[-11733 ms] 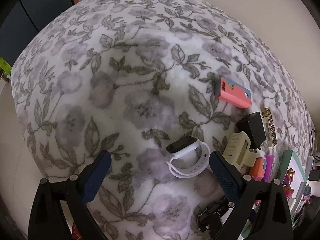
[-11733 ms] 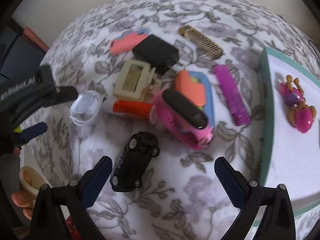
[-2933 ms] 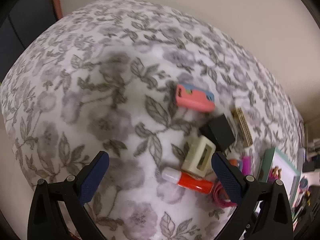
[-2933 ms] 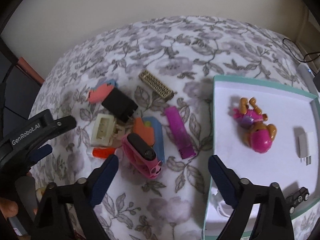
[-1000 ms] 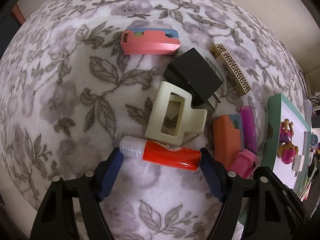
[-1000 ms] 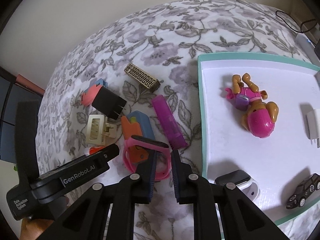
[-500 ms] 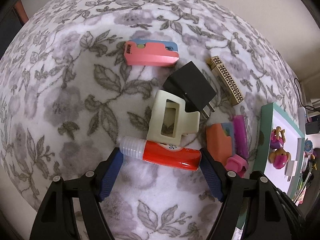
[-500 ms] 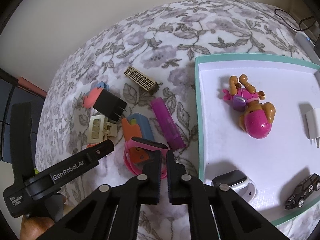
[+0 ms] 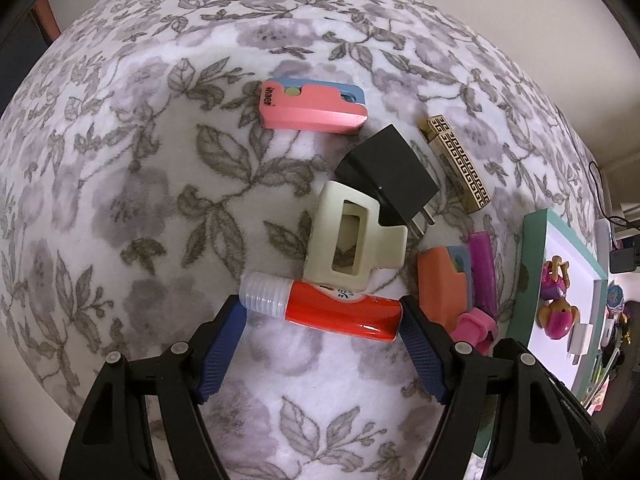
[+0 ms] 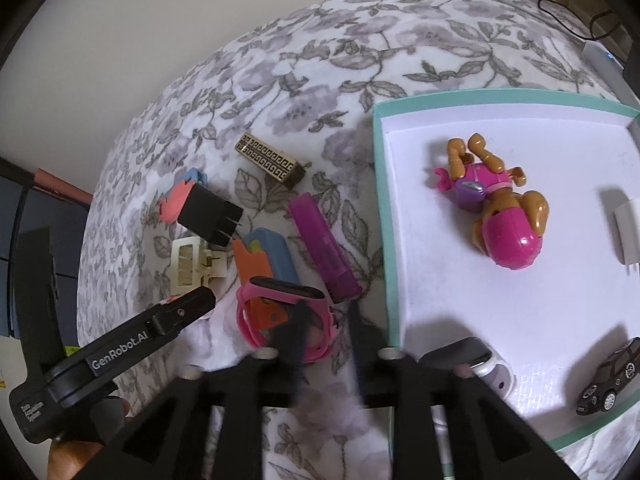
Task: Organize rigid objects
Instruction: 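Grasp the pink watch band with the right tool while the left tool grasps the red glue stick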
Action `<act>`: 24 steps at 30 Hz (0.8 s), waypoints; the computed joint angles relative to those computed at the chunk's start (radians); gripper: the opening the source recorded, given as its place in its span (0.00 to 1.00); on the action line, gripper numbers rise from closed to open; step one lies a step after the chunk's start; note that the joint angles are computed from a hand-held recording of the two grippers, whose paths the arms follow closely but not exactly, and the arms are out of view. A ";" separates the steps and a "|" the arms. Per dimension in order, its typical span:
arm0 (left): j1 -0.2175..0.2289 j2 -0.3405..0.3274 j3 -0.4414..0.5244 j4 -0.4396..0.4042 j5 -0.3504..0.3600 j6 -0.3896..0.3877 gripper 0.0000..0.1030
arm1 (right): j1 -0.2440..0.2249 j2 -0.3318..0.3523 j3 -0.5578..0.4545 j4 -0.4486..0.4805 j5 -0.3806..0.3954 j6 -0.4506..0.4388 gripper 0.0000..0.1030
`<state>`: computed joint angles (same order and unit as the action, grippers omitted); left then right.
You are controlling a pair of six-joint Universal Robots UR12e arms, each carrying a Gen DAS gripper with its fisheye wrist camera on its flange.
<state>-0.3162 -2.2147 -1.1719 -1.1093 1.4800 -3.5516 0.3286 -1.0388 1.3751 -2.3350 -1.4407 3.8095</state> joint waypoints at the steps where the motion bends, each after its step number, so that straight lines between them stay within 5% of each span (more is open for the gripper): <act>1: 0.001 0.003 -0.004 0.001 0.003 0.002 0.76 | 0.002 0.001 -0.002 0.001 -0.004 -0.003 0.42; 4: 0.005 0.013 -0.014 0.001 0.003 -0.001 0.76 | 0.004 0.004 -0.008 -0.003 0.003 -0.017 0.45; 6: 0.010 0.020 -0.024 0.003 -0.007 -0.008 0.76 | 0.005 0.008 -0.011 -0.007 0.011 -0.019 0.66; 7: 0.011 0.023 -0.028 0.005 -0.011 -0.012 0.76 | 0.006 0.009 -0.013 -0.009 0.010 -0.019 0.69; 24: 0.034 0.052 -0.074 0.007 -0.024 -0.027 0.76 | 0.033 0.061 -0.080 0.080 -0.037 -0.094 0.72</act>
